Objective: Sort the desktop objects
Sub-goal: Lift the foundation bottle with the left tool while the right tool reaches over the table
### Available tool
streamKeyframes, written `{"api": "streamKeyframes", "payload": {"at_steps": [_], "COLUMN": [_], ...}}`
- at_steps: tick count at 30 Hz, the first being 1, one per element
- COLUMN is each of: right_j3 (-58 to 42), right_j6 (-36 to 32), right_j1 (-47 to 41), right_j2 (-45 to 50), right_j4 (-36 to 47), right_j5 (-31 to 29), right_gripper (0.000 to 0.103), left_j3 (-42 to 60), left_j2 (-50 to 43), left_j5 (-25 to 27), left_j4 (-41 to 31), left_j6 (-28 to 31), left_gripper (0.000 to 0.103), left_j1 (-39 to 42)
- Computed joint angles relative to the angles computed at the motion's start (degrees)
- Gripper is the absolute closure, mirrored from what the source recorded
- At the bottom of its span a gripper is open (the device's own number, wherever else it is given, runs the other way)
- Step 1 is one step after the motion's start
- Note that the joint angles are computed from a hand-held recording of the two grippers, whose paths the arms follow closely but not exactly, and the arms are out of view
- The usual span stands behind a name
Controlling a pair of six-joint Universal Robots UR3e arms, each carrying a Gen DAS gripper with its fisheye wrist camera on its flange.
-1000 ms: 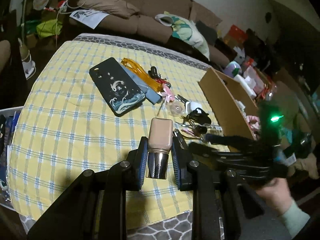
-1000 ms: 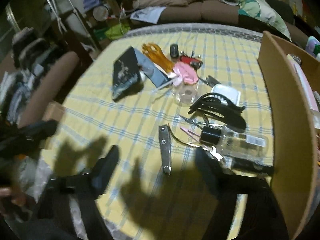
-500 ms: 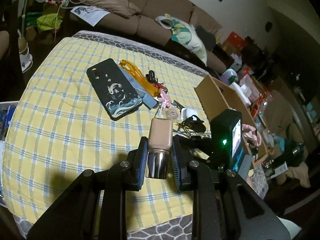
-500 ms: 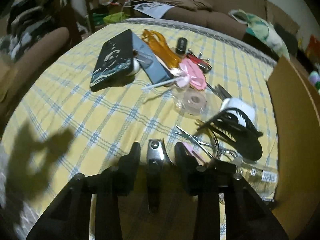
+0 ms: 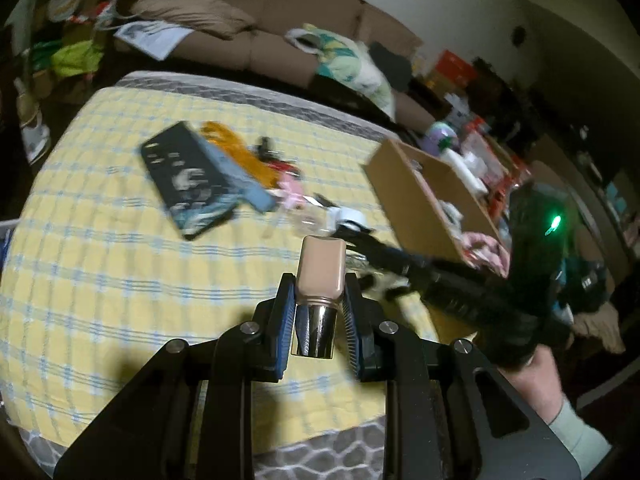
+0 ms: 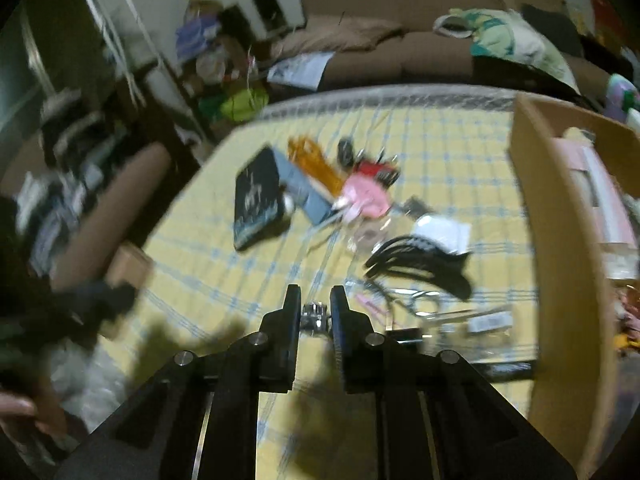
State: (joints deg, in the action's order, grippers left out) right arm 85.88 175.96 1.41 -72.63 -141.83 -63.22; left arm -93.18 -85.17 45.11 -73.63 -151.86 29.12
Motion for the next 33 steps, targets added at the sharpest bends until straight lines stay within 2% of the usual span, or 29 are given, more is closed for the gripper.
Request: {"api": "streamKeyframes", "payload": {"at_steps": [4, 7, 10, 13, 17, 21, 24, 27, 33], "right_j3": [3.32, 4.5, 4.47, 3.96, 1.96, 0.35, 1.23, 2.93, 6.83], "right_j6": [-0.88, -4.29, -10.17, -17.13, -27.22, -34.59, -36.13, -34.12, -22.52], "right_j1": [-7.38, -14.85, -23.83, -33.49, -44.7, -49.96, -49.43, -45.61, -29.6], "right_j2": [-8.46, -14.95, -21.12, -26.12, -29.91, -31.42, -32.17, -31.87, -27.82], "right_j4": [2.92, 8.39, 17.0, 26.02, 39.81, 50.06, 51.24, 48.75, 33.53], "right_j5": [5.02, 8.68, 12.1, 15.31, 19.72, 21.67, 22.06, 21.65, 16.29], "right_gripper": [0.091, 0.092, 0.092, 0.092, 0.092, 0.089, 0.089, 0.089, 0.089], "left_j3": [4.16, 9.42, 16.73, 27.36, 39.28, 37.7, 32.11, 23.25, 9.34], "left_j2": [-0.65, -4.46, -10.89, -20.07, -28.16, -26.23, -21.08, -13.77, -3.0], "left_j5": [-0.12, -0.33, 2.21, 4.65, 8.2, 8.03, 9.21, 9.29, 8.22], "left_j4": [0.97, 3.93, 8.51, 9.75, 8.02, 8.53, 8.35, 8.36, 6.0], "left_j6": [-4.47, -11.21, -19.09, -26.38, -30.34, -31.39, -28.84, -25.15, -16.08], "left_gripper": [0.081, 0.081, 0.081, 0.081, 0.081, 0.081, 0.081, 0.081, 0.081], "left_j1": [-8.49, -16.81, -26.4, -35.03, -41.27, -39.66, -36.24, -30.73, -19.07]}}
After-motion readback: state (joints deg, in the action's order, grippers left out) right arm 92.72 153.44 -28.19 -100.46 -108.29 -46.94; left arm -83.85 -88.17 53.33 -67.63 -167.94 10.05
